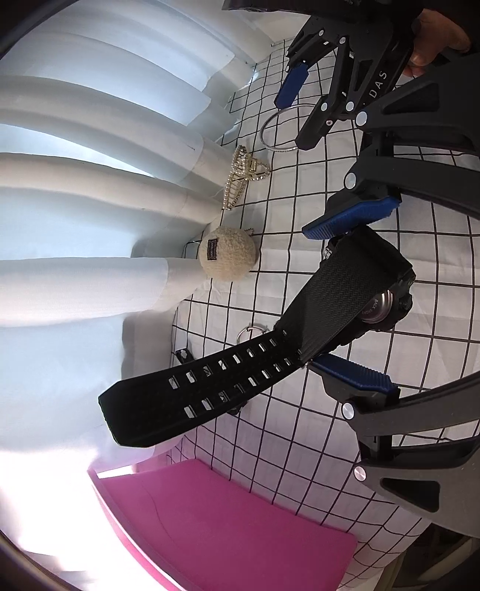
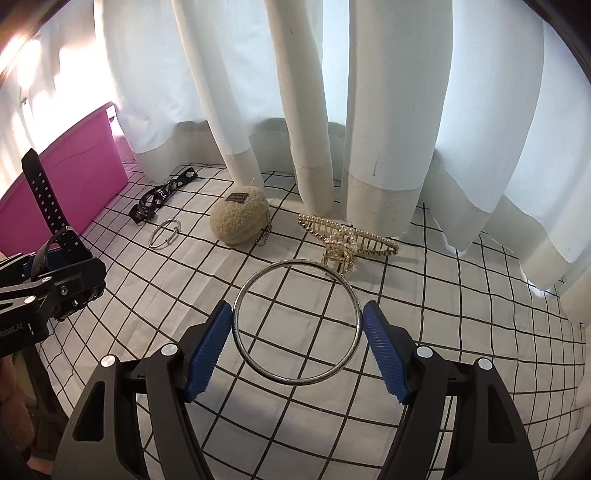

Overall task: Organize jewelry
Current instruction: 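Carry the watch and bangle into the pink tub and open both grippers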

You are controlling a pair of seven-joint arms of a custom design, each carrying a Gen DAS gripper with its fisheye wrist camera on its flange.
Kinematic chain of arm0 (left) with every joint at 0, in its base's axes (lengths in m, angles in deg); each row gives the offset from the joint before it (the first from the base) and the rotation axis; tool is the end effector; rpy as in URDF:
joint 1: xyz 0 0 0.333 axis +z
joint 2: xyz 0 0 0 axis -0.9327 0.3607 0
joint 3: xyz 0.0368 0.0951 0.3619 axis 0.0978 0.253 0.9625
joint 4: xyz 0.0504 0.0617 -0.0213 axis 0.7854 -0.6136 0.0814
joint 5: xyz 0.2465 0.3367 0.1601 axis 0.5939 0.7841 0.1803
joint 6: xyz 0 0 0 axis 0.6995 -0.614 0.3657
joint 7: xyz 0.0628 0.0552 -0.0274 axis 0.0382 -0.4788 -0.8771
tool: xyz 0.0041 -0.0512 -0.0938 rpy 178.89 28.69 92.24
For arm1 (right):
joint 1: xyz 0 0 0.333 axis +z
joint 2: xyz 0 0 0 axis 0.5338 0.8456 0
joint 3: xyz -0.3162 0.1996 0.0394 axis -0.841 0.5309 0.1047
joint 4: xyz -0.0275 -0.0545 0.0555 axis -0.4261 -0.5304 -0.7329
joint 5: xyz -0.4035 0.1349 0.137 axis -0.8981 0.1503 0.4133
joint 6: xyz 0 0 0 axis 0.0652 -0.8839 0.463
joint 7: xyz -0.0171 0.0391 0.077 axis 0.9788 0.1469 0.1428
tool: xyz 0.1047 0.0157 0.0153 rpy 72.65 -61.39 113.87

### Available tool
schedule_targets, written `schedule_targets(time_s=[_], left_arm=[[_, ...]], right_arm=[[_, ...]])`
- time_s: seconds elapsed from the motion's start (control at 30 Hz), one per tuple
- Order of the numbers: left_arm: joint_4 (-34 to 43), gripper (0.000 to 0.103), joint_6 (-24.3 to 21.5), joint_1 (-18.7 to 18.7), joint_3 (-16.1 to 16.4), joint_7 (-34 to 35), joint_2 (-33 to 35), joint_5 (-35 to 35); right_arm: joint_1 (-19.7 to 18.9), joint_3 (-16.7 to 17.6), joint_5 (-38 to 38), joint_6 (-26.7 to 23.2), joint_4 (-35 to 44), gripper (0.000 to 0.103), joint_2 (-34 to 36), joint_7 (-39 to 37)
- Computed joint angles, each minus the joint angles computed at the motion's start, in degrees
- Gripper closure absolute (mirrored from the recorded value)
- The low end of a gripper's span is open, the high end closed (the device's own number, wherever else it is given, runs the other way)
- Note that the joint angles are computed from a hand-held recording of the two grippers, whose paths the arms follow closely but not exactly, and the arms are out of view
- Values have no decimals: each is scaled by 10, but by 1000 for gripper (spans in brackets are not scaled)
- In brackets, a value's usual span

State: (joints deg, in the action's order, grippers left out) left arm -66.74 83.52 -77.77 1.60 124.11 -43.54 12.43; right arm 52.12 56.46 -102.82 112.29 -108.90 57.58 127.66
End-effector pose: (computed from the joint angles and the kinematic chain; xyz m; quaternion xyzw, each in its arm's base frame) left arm 0.4306 -0.2262 0.6449 -0.6102 0.7200 -0.2822 0.1722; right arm 0.4147 0.2479 0.5918 -0.6847 0.6372 -0.2187 0.2782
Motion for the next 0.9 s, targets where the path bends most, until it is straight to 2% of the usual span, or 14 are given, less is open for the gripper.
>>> schedule_targets(time_s=[0.27,0.47,0.7,0.9], left_arm=[[20,41,6,16,21,18,-19,-1],[37,41,15,44,37,36,-33,3],[61,41,24,83,58,52,-40,6],[86,41,39,128,74,57,-38,15]], right_arm=[[2,19,-18,-4,50,33,19,4],[5,35,-48,1,114,33,54,8],[17,54,-98,12,215,33,122,18],[49,56,-132,28,325,33,204,12]])
